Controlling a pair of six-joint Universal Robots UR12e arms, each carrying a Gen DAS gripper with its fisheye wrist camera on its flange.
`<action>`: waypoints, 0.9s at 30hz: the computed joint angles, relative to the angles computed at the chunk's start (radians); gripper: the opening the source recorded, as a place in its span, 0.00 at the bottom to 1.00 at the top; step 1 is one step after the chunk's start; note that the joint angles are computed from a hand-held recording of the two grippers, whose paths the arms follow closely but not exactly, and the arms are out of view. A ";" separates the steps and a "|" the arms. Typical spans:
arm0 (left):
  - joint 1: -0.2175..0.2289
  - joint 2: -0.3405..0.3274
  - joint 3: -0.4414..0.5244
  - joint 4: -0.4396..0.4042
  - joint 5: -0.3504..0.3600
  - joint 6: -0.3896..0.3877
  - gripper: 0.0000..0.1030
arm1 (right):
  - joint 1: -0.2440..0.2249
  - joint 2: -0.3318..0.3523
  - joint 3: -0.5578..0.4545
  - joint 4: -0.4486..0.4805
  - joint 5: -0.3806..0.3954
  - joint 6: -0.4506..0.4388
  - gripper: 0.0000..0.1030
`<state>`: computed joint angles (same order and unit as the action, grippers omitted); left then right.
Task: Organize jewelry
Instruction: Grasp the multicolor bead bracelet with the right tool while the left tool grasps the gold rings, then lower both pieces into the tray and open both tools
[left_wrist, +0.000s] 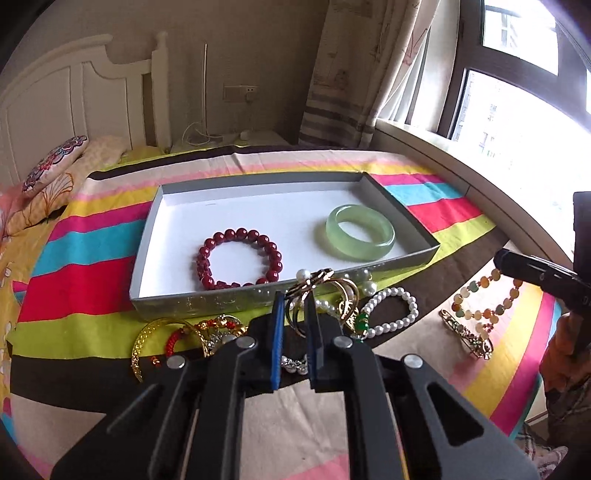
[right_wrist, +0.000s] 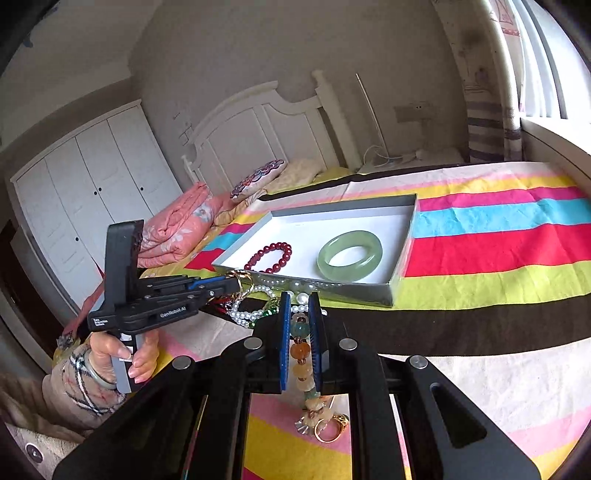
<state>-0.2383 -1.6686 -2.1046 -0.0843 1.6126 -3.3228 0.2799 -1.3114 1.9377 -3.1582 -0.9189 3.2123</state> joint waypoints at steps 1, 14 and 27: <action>0.000 0.003 0.000 0.001 -0.002 -0.004 0.09 | 0.001 -0.001 0.000 -0.001 -0.003 0.000 0.11; -0.004 -0.015 0.057 -0.045 0.010 0.015 0.10 | 0.034 0.004 -0.064 0.023 -0.063 -0.036 0.11; 0.004 -0.115 0.235 -0.234 0.073 -0.021 0.10 | 0.095 0.119 -0.296 0.199 -0.207 -0.059 0.11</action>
